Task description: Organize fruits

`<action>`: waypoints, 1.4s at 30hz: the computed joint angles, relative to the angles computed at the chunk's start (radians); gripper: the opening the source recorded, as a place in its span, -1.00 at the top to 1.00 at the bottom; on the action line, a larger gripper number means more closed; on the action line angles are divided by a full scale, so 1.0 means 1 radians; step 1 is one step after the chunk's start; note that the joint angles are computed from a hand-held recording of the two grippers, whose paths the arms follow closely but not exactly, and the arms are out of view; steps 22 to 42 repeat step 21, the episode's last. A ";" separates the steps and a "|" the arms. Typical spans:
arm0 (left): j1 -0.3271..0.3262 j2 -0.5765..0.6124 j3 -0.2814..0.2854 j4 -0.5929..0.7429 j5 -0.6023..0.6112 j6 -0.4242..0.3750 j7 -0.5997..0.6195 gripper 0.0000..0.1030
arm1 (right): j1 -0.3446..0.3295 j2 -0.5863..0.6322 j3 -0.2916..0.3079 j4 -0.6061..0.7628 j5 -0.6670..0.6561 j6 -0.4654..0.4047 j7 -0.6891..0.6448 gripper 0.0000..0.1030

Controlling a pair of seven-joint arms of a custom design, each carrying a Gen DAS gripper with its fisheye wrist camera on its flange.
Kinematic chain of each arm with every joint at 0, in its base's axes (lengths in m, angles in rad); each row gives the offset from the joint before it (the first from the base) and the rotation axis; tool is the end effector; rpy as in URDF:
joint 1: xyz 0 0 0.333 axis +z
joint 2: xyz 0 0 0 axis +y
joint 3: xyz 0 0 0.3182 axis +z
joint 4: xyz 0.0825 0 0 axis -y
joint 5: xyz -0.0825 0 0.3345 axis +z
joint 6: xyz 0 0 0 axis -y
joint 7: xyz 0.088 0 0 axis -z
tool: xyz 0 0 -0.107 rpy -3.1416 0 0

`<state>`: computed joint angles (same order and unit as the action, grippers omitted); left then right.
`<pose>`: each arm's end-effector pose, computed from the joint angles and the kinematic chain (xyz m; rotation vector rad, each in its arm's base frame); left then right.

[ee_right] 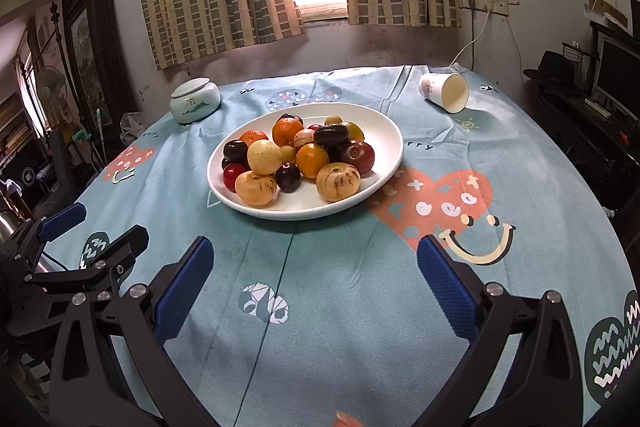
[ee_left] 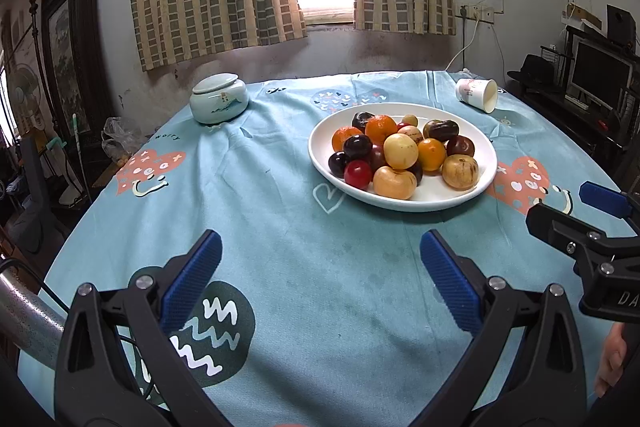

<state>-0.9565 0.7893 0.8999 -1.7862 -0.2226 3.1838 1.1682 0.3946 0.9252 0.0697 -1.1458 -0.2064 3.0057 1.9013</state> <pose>0.6530 -0.1604 0.3800 -1.6831 1.4779 -0.6876 0.6966 0.3387 0.3781 -1.7932 1.3667 -0.5243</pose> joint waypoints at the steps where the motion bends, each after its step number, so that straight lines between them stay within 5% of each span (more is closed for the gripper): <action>1: 0.000 0.000 0.000 0.000 0.000 0.000 0.000 -0.96 | 0.000 0.000 0.000 0.000 0.000 0.000 0.000 -0.97; 42: 0.021 -0.014 -0.027 0.001 0.011 0.003 0.012 -0.96 | 0.000 -0.001 0.000 -0.002 0.001 0.000 -0.001 -0.97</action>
